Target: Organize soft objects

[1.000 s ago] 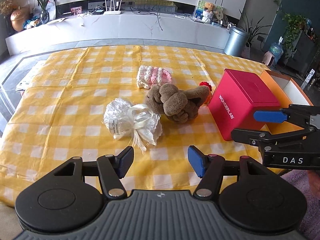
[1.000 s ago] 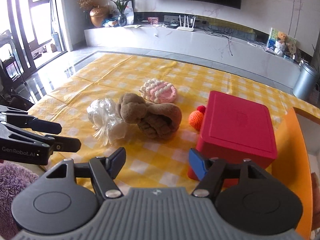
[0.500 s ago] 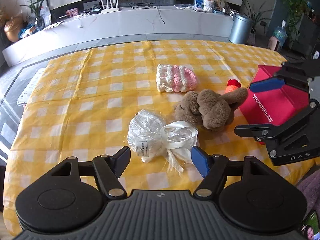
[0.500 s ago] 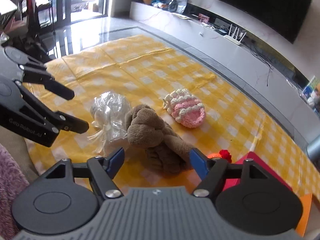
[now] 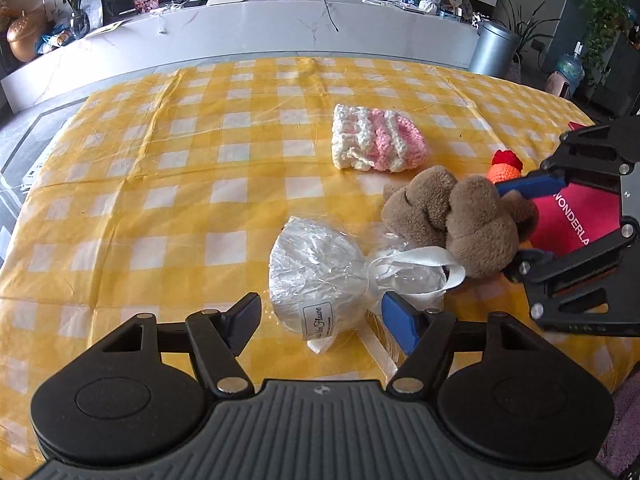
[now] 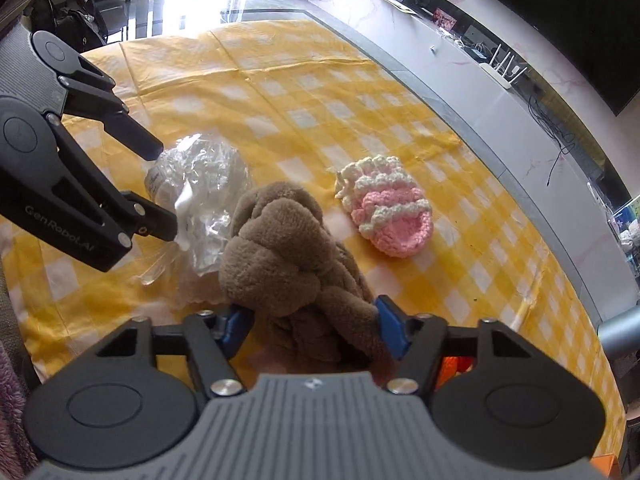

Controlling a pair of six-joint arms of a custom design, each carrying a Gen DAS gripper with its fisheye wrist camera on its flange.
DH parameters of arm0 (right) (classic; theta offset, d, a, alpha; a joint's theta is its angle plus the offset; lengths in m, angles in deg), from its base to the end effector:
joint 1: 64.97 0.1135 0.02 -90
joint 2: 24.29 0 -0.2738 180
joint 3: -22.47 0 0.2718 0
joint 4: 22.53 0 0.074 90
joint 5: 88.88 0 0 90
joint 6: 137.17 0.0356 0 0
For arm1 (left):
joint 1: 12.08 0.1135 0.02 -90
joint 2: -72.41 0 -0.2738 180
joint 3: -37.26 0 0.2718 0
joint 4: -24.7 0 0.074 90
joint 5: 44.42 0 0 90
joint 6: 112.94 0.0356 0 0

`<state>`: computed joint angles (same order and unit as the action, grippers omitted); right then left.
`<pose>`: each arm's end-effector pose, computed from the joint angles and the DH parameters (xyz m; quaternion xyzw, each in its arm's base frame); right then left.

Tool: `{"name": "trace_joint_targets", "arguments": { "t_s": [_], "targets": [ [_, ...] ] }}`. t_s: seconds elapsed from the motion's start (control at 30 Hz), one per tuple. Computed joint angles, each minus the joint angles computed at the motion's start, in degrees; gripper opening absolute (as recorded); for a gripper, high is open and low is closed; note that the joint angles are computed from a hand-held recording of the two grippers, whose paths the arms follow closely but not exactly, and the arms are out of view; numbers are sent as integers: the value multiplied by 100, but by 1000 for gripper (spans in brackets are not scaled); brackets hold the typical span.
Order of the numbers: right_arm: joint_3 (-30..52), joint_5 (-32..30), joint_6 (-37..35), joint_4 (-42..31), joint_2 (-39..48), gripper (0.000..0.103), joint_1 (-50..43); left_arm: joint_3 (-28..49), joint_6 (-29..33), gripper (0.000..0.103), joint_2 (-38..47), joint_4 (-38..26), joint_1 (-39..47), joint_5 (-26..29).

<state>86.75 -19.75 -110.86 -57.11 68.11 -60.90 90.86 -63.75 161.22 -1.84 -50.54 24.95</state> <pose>0.3187 0.0354 0.1636 -0.5682 0.7696 0.0373 0.2889 0.2327 -0.1688 0.1360 -0.0633 0.9530 -0.0194 0.2957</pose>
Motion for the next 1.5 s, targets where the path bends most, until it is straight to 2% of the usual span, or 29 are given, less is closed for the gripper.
{"name": "trace_joint_targets", "arguments": {
  "t_s": [0.03,0.07,0.13,0.2,0.33,0.47,0.6,0.67,0.77,0.8,0.97,1.03,1.13,1.2,1.23,1.27,1.3,1.33,1.4,1.43,1.5],
  "targets": [
    [-46,49,52,69,-19,39,4,7,11,74,-5,-13,-9,20],
    [-63,39,82,82,-36,36,-15,59,-4,72,4,-105,-32,22],
    [-68,-80,142,-29,-115,22,-90,123,-85,72,-24,-285,-125,-63],
    [-97,-192,142,-193,-267,15,-168,134,-257,72,-129,-430,-268,-221],
    [67,-318,220,-955,-376,12,-326,114,-875,75,-469,-831,-587,-343],
    [516,-659,481,-2056,-200,12,-617,57,-1612,81,-728,-1090,-922,-263],
    [383,-563,899,-1760,-331,12,-659,39,-2186,81,-676,-1081,-1040,-61],
    [411,-509,1114,-1649,-241,13,-641,132,-2424,81,-565,-1139,-1076,-117],
    [385,-532,1125,-1545,-159,22,-614,191,-2912,85,-484,-1063,-1080,-80],
    [381,-573,1087,-1536,-138,29,-613,202,-3096,87,-460,-1044,-1070,-51],
    [277,-605,962,-1335,-106,36,-553,105,-3794,88,-463,-773,-891,50],
    [269,-559,974,-1245,-74,48,-525,-17,-4096,88,-634,-741,-863,4],
    [352,-554,1048,-1279,32,54,-536,-88,-4073,87,-806,-895,-872,21],
    [412,-581,1082,-1390,103,54,-548,-127,-3922,79,-837,-941,-894,84],
    [433,-612,1087,-1455,138,51,-554,-96,-3814,77,-786,-1002,-915,91],
    [464,-652,1069,-1543,174,45,-565,-46,-3721,66,-704,-1072,-932,106],
    [507,-754,1042,-1684,224,28,-589,11,-3656,53,-626,-1167,-944,133],
    [547,-841,1055,-1815,254,18,-609,76,-3620,48,-550,-1272,-964,128],
    [395,-814,1150,-1704,89,16,-589,205,-3513,27,-413,-1494,-1044,28],
    [316,-819,1128,-1648,0,15,-602,259,-3453,24,-361,-1575,-1066,12],
    [249,-857,1074,-1706,-127,14,-683,317,-3345,10,-332,-1675,-1108,17]
  ]
}}
